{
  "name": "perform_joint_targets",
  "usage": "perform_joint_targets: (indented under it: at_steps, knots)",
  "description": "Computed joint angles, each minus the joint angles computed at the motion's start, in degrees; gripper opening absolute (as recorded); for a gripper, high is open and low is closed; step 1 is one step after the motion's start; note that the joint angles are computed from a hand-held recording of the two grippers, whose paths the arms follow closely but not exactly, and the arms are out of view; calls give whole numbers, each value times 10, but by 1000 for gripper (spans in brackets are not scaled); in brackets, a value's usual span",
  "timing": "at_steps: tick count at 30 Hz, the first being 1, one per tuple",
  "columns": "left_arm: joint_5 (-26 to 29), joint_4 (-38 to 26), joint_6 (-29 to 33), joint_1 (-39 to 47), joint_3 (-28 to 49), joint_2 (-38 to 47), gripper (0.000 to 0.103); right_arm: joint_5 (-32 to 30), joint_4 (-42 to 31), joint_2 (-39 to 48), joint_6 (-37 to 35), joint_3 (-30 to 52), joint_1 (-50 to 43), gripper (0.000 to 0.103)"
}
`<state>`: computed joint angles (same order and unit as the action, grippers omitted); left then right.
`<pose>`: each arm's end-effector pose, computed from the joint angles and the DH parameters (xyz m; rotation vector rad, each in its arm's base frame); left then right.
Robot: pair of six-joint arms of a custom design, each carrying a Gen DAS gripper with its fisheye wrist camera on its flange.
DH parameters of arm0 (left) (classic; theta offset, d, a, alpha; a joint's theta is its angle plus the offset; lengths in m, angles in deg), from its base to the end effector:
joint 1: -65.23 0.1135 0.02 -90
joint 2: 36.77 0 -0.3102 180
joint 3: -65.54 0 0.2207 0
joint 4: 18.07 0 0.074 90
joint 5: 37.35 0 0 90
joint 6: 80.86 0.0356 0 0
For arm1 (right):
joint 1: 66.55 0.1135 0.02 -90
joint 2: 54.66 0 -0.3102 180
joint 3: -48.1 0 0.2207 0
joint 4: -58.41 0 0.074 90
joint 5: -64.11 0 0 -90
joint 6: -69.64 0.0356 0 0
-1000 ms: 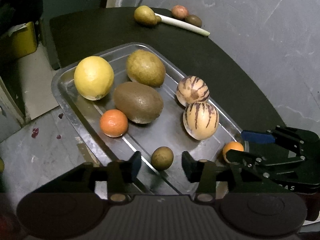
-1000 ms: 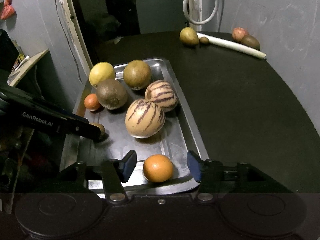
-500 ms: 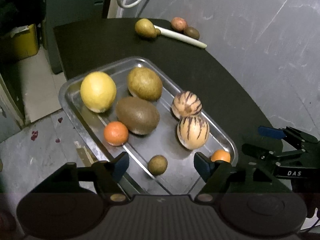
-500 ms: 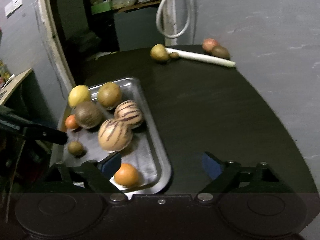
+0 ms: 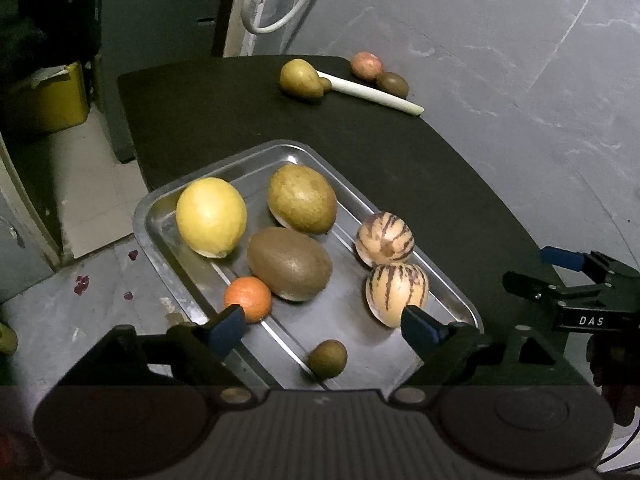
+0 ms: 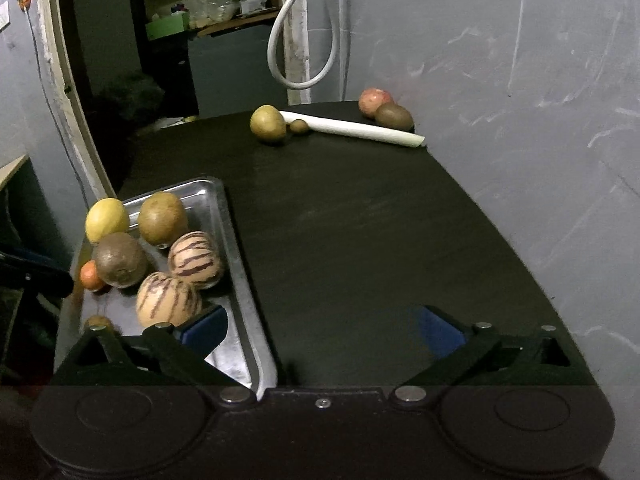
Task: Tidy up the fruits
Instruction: 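Move both empty tools toward the yellow pear beside the leek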
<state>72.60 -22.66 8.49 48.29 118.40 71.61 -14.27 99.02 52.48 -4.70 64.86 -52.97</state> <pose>0.2799 -0.0980 0.1328 0.4938 2.5803 -0.5632 0.1769 0.0354 0.1061 0.1338 2.4119 -0.0145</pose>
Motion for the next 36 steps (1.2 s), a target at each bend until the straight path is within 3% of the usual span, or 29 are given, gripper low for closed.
perform_joint_targets:
  at_steps: [6,14,19,22,29,36]
  knots:
    - [-5,-13,-7,2,29,4,94,-32,-45,-9,-99,44,-56,102]
    - [-47,-55,18,-16,126,49,96,-155,-164,33,-354,200,-175,102]
    - [-76,-66,98,-15,233,108,98,-219,-308,95,-568,379,-214,101]
    - [-84,-76,162,-13,319,161,98,-234,-402,137,-661,496,-218,98]
    - [-67,-108,238,-21,513,277,101,-228,-603,247,-741,766,-196,95]
    - [-48,-158,341,-36,663,371,101,-194,-830,374,-879,1054,-162,89]
